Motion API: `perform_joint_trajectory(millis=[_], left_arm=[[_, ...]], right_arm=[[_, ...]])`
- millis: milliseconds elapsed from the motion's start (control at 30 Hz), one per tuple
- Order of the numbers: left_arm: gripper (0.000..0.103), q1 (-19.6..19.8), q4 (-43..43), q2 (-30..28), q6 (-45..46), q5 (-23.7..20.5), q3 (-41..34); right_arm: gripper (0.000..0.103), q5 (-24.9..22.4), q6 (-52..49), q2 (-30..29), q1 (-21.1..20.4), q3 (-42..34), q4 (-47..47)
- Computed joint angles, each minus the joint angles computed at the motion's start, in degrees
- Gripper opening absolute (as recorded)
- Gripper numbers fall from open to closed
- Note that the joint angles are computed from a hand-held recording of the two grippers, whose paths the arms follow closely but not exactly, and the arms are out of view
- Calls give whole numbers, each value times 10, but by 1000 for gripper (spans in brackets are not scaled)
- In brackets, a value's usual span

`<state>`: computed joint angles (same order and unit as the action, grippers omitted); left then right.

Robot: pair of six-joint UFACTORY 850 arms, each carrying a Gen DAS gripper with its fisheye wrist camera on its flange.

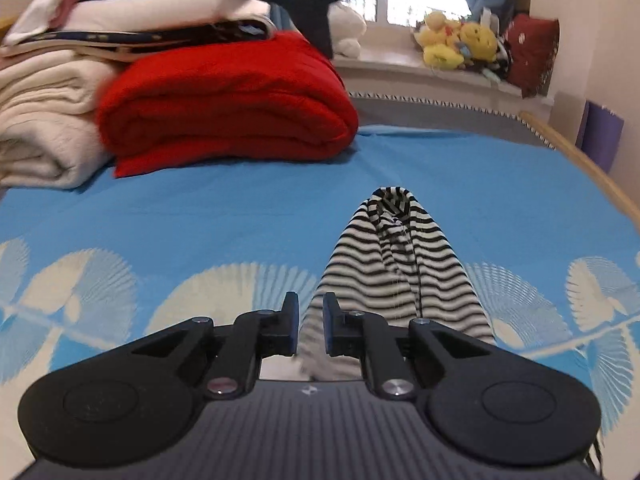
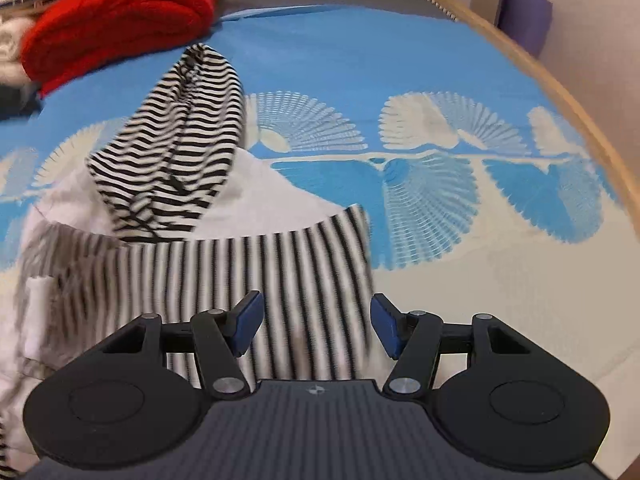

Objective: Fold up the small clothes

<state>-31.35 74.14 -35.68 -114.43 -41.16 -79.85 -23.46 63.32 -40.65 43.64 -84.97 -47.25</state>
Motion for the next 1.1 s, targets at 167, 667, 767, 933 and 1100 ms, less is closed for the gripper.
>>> perform_joint_trajectory(millis=[167, 667, 767, 933, 1100], left_arm=[[16, 57, 21, -115, 62, 59, -131], [3, 132, -279, -404, 407, 59, -566], [3, 117, -110, -298, 256, 133, -389], [3, 56, 187, -93, -5, 159, -90], [3, -47, 271, 87, -94, 154, 166]], right_arm=[[64, -23, -11, -17, -5, -14, -4], [65, -33, -57, -53, -9, -62, 42], [65, -25, -48, -50, -12, -65, 44], [65, 4, 10, -32, -17, -53, 33], [65, 30, 42, -13, -20, -36, 42]])
